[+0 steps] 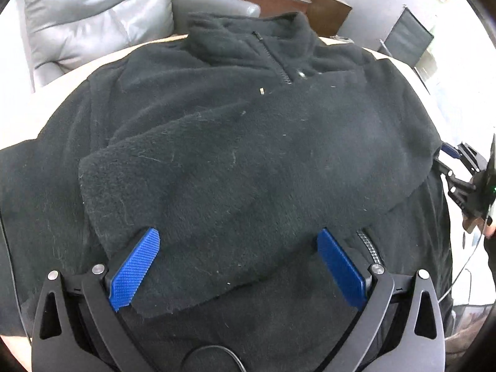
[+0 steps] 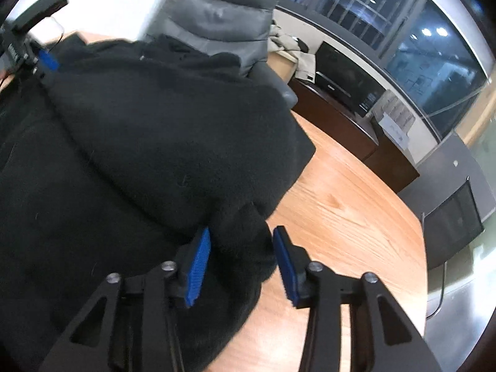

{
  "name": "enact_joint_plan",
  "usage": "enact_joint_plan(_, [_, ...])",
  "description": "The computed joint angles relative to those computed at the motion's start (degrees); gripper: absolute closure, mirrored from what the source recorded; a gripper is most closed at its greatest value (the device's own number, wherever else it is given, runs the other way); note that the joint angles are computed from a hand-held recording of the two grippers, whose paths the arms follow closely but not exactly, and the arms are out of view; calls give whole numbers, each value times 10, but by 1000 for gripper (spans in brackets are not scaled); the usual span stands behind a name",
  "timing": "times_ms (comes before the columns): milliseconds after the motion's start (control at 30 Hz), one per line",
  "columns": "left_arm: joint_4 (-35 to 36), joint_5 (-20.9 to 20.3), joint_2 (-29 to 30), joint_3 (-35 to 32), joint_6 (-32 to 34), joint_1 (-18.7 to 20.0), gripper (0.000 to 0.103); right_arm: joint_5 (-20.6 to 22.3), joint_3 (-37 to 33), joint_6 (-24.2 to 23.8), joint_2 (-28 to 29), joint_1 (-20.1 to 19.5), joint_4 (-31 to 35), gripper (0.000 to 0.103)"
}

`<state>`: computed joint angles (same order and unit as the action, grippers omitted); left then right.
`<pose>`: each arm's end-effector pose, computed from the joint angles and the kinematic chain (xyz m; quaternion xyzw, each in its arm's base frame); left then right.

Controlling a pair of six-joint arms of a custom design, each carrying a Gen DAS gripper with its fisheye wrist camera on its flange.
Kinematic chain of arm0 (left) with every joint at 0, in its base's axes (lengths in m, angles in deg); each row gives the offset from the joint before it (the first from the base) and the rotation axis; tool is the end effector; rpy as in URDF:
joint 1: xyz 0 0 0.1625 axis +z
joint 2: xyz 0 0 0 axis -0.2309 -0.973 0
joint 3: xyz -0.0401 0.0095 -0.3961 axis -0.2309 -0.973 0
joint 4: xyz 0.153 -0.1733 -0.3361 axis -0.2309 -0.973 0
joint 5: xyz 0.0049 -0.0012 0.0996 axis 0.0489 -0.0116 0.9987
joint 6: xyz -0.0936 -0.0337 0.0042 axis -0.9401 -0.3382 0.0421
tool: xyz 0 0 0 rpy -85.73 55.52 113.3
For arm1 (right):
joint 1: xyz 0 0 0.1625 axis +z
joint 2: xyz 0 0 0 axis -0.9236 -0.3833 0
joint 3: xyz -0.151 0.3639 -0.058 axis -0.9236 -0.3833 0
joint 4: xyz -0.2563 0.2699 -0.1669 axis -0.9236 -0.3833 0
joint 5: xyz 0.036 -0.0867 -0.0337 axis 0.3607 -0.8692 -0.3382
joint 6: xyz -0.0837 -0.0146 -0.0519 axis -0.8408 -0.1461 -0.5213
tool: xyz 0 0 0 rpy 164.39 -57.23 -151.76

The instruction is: Fold clothes

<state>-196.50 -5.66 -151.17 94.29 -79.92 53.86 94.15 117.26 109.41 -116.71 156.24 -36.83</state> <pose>-0.1946 -0.4020 0.0781 0.2506 0.9318 -0.0450 0.2587 0.0673 -0.2316 0.2436 0.2567 -0.8092 0.2490 0.4661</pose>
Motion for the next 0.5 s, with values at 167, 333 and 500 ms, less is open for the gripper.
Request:
enact_joint_plan(167, [1, 10, 11, -1, 2, -5, 0, 48, 19, 35, -63, 44, -42, 103])
enact_joint_plan(333, [16, 13, 23, -12, -3, -7, 0, 36, 7, 127, -63, 8, 104, 102])
enact_joint_plan(500, [28, 9, 29, -21, -1, -7, 0, 39, 3, 19, -38, 53, 38, 39])
